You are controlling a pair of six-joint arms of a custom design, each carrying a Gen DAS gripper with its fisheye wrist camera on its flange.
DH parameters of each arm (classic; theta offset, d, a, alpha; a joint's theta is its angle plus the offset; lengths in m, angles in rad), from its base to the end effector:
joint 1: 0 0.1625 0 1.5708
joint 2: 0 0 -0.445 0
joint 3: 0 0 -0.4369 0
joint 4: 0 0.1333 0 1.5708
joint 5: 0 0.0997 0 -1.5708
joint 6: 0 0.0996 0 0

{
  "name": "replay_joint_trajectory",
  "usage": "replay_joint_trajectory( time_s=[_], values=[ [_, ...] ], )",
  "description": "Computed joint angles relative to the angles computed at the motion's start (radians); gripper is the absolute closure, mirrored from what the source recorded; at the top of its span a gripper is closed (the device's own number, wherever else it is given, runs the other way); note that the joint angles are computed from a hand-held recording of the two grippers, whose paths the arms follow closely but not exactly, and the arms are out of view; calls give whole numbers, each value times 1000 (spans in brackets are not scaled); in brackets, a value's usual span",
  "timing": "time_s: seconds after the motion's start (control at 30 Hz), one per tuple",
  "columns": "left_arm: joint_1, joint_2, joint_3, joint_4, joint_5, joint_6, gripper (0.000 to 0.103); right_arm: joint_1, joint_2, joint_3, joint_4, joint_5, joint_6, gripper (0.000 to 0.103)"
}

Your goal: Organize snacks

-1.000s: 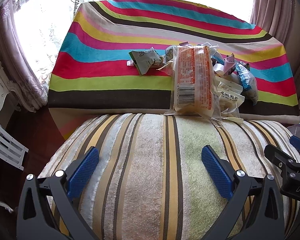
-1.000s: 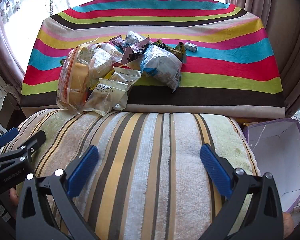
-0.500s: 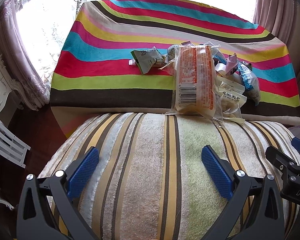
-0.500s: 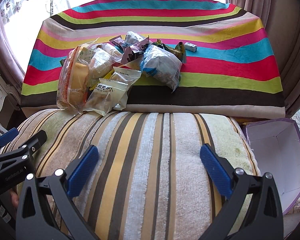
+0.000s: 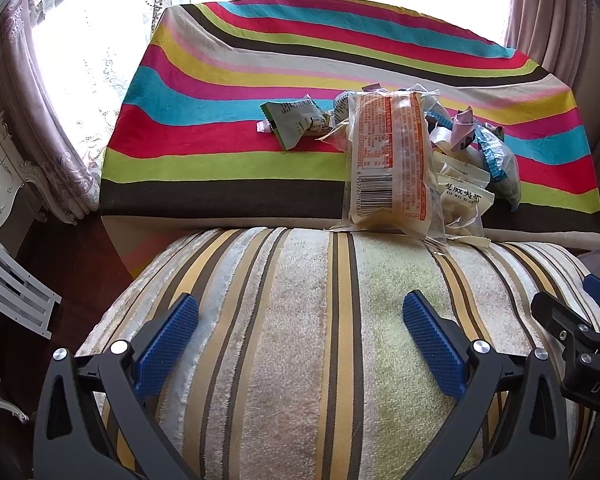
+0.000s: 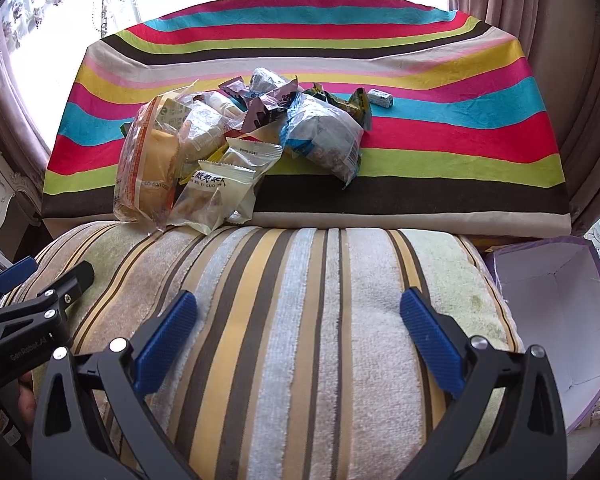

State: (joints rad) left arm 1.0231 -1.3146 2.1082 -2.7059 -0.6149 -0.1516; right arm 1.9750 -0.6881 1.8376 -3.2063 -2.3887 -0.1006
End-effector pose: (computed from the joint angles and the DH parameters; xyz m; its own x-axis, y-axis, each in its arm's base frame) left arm -0.0939 -0.5662 0.2608 -0.7018 -0.0554 -0.7103 0.3891 0.8053 -0.4473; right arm 0.3084 -0.5668 0.0328 -0.7239 -0.0374 0.6889 -0.4226 0.8133 -0.3999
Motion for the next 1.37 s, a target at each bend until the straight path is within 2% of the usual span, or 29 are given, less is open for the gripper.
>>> replay_joint_trajectory(
  time_s=[0.4,0.7,1.07,1.37],
  values=[
    [-2,1,0,0,7,1,4,0,1,1,-2,0,0,1],
    [-1,-6,-10,52,0,-21,4,0,1,1,-5,-1,0,1],
    [4,-8,-1,10,-19,13,4,0,1,2,-6,0,-1,1],
    [5,-6,-8,31,-15,-4,4,0,1,2,-6,-1,-1,1]
  ],
)
